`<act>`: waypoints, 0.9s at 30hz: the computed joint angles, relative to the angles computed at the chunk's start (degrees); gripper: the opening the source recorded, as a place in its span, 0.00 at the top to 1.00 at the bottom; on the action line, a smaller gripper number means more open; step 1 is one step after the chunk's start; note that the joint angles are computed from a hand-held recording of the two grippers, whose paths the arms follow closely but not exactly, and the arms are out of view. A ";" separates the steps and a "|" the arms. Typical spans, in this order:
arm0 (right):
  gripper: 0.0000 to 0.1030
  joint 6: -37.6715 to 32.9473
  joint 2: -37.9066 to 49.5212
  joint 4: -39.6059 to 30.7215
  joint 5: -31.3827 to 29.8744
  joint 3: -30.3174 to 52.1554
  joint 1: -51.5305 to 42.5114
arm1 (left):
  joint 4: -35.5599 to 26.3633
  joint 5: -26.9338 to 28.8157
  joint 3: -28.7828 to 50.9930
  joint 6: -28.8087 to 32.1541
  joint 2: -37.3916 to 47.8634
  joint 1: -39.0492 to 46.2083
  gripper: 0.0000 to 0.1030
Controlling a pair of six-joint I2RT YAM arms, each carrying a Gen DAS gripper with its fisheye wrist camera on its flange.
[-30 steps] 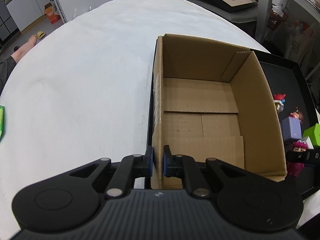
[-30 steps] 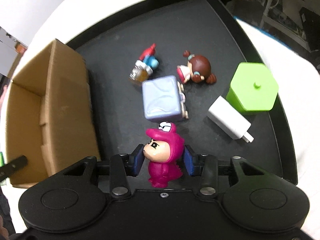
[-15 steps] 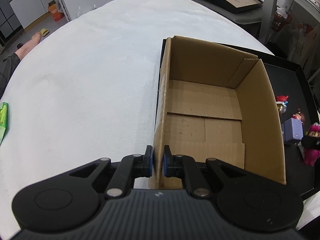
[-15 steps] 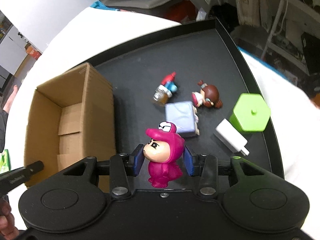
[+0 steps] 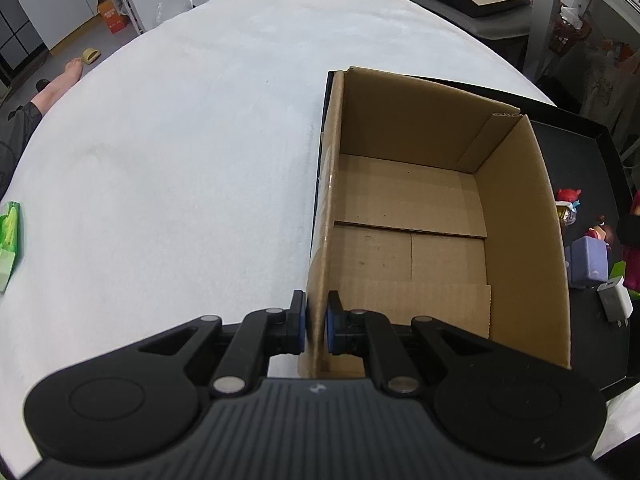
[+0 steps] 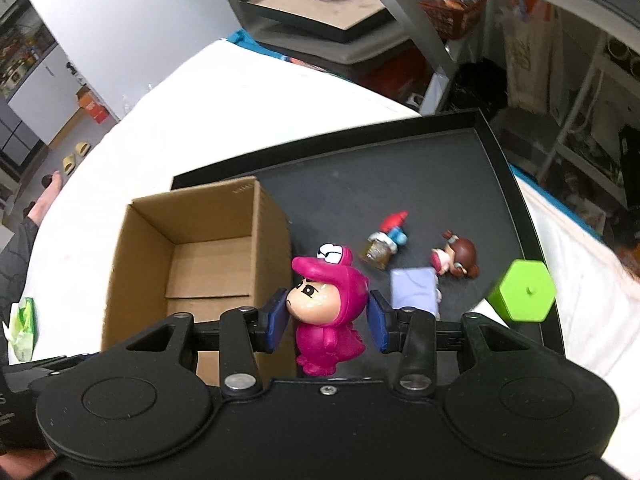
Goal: Organize rigid objects
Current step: 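Carry the pink figurine with the right gripper into the cardboard box and release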
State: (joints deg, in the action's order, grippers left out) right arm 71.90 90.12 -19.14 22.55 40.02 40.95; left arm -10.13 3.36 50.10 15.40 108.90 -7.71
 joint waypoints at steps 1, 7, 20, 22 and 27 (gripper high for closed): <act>0.60 -0.35 0.23 -0.21 0.15 0.64 0.08 | -0.12 0.20 0.10 0.04 0.06 0.12 0.91; 0.60 -3.09 1.95 -0.62 0.65 4.56 0.34 | -1.76 0.55 1.41 0.38 1.16 0.68 0.92; 0.60 -10.75 8.35 1.97 -1.98 12.17 0.14 | -4.46 3.73 3.51 0.34 3.01 2.51 0.91; 0.60 -11.78 9.98 2.70 -2.95 13.54 -0.03 | -4.75 4.24 3.97 0.40 3.42 2.75 0.91; 0.60 -13.13 14.04 3.68 -4.69 16.96 -0.37 | -5.94 5.63 5.17 0.79 4.14 3.72 0.91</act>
State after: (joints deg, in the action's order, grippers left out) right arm 58.77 104.17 -15.46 17.87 56.98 40.59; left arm -16.07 8.99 55.27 16.19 113.05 -4.00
